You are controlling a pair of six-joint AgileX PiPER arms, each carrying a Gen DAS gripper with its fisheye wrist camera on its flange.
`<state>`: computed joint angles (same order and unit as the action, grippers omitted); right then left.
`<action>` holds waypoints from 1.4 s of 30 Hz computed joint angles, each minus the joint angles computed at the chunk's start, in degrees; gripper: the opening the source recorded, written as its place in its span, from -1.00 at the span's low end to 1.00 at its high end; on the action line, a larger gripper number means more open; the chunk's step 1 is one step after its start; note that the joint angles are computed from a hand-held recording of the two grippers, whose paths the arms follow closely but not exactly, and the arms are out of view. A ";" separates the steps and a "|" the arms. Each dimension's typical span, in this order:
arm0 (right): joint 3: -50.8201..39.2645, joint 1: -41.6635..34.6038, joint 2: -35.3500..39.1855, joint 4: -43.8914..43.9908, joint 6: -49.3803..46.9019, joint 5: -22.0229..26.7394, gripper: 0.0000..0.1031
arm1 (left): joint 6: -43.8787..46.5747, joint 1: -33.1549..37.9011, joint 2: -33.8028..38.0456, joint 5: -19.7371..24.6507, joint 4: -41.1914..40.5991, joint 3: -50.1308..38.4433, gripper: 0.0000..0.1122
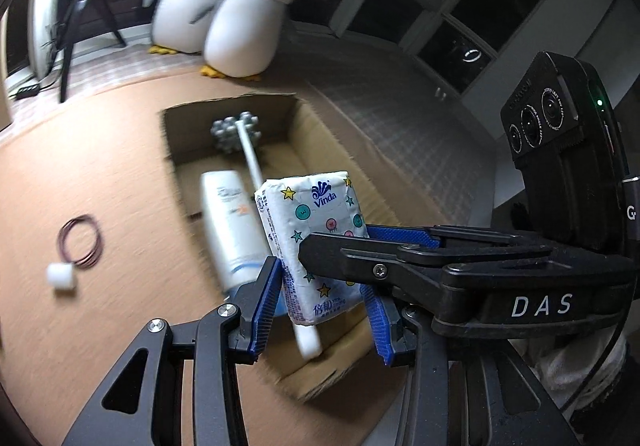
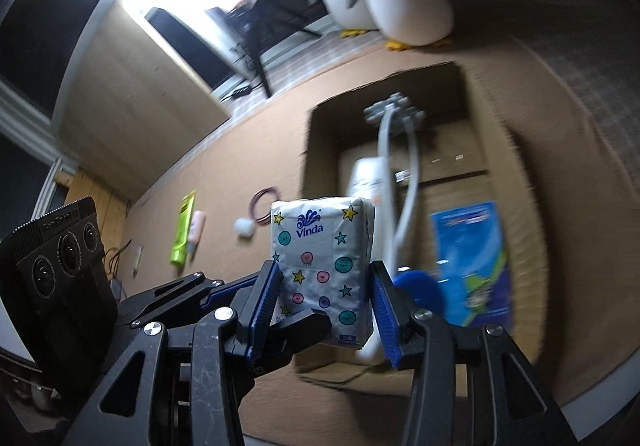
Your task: Organize objects
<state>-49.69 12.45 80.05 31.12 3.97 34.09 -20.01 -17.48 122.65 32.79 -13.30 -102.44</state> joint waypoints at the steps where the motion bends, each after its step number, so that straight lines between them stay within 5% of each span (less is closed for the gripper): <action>1: 0.51 -1.23 -0.39 0.63 -1.17 0.28 -0.17 | 0.03 -0.15 1.38 1.05 -0.07 -2.32 -0.22; 13: 3.41 -7.81 -2.68 2.62 -6.07 1.84 -0.15 | -1.13 -1.40 10.59 9.00 1.76 -18.74 -0.21; 16: 3.04 -7.92 -2.80 -0.27 -4.05 1.51 -0.11 | -2.80 -1.46 11.43 10.21 3.18 -20.54 0.12; 20: 3.24 -8.08 -3.41 -3.82 -1.00 0.66 0.07 | -4.07 -1.72 10.14 9.43 5.28 -18.79 0.15; 36: 6.32 -0.96 -7.37 -2.98 0.14 -5.00 0.18 | -10.12 -0.22 -3.51 0.06 9.91 5.31 0.15; 42: 5.02 6.69 -6.26 -11.42 8.65 -8.56 0.21 | -17.03 3.22 -11.26 -4.37 15.10 19.06 0.15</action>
<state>-44.67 19.14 73.80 19.70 12.61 25.53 -37.04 -14.26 111.39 28.42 1.81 -83.38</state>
